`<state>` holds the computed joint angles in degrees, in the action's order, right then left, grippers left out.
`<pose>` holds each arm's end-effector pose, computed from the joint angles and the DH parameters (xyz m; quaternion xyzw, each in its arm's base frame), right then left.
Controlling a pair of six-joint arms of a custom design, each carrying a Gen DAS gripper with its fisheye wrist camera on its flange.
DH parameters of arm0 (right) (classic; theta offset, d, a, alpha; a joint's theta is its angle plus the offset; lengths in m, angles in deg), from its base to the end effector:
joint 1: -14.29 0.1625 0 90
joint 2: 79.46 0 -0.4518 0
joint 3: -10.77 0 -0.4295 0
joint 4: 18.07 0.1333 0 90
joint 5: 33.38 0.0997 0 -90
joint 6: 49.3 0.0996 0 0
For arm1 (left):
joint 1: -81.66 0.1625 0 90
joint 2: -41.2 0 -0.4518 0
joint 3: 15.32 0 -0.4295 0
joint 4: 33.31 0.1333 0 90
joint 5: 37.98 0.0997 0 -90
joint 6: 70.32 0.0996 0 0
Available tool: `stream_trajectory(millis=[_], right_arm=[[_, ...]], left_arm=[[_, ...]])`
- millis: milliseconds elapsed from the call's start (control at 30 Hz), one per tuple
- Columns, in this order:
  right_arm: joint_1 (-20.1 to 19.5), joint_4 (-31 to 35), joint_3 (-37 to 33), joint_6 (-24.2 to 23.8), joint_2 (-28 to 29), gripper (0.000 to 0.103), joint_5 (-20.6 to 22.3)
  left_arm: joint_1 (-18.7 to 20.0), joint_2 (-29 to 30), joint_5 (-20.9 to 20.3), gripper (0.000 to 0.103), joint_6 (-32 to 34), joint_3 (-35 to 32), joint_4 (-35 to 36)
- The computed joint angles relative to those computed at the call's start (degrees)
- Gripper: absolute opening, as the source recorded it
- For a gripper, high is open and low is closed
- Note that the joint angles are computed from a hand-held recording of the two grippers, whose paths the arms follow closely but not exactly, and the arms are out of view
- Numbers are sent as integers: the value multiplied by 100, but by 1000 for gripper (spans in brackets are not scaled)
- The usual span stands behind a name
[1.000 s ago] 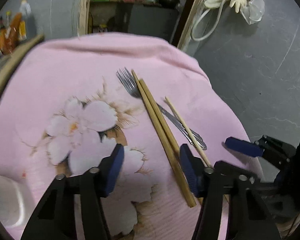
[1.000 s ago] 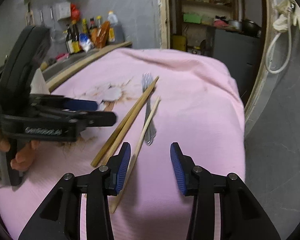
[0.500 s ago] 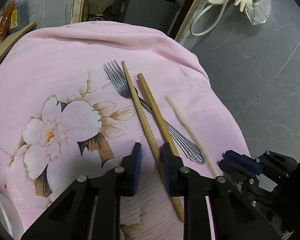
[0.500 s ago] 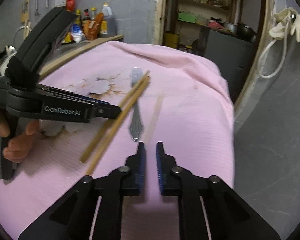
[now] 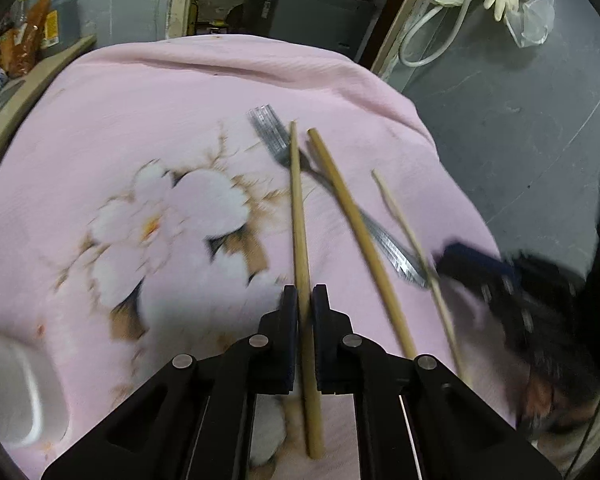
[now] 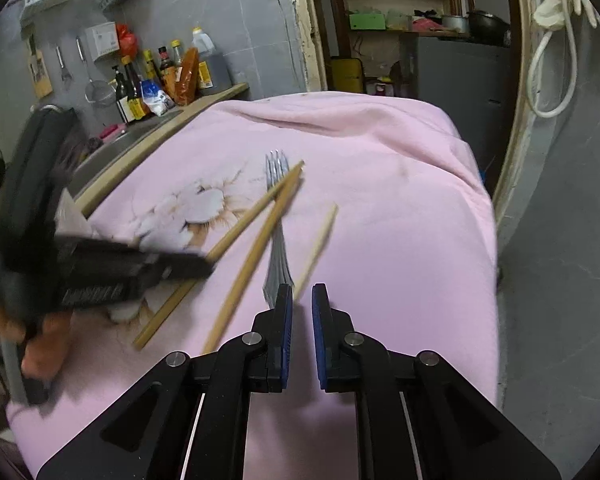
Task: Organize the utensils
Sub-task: 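Grasp a wooden chopstick with the left gripper while the right gripper grasps another, then lift both chopsticks and drop them into the white caddy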
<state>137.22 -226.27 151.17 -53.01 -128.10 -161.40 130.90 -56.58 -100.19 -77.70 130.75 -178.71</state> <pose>0.2830 -0.3046 0.0464 0.2186 -0.8972 0.2892 0.2523 -0.0822 -0.3707 0.2144 0.2640 0.9323 -0.1527 0.1943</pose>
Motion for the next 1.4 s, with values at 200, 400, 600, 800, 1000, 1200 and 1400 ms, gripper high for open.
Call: stream_trajectory(millis=[200, 400, 600, 800, 1000, 1200, 1400], right_arm=[[-199, 779, -501, 106, 77, 9, -101], [-407, 1500, -745, 200, -19, 10, -43], [-498, 2116, -954, 217, -104, 12, 6], [-599, 2302, -943, 516, -239, 7, 208], [-672, 1194, -493, 653, -295, 3, 765], [-56, -958, -111, 71, 249, 3, 597], [864, -3481, -351, -1328, 1260, 3, -94]], left_arm=[[-249, -271, 238, 6, 121, 63, 510], [-87, 179, 274, 9, 253, -255, 596], [198, 898, 261, 12, 374, -796, 539], [291, 1034, 180, 5, 237, -879, 369], [82, 232, 114, 4, 274, -294, -166], [-863, -1038, 854, 4, 262, 640, -1014], [-2173, -2206, 2162, 5, 163, 1394, -1606]])
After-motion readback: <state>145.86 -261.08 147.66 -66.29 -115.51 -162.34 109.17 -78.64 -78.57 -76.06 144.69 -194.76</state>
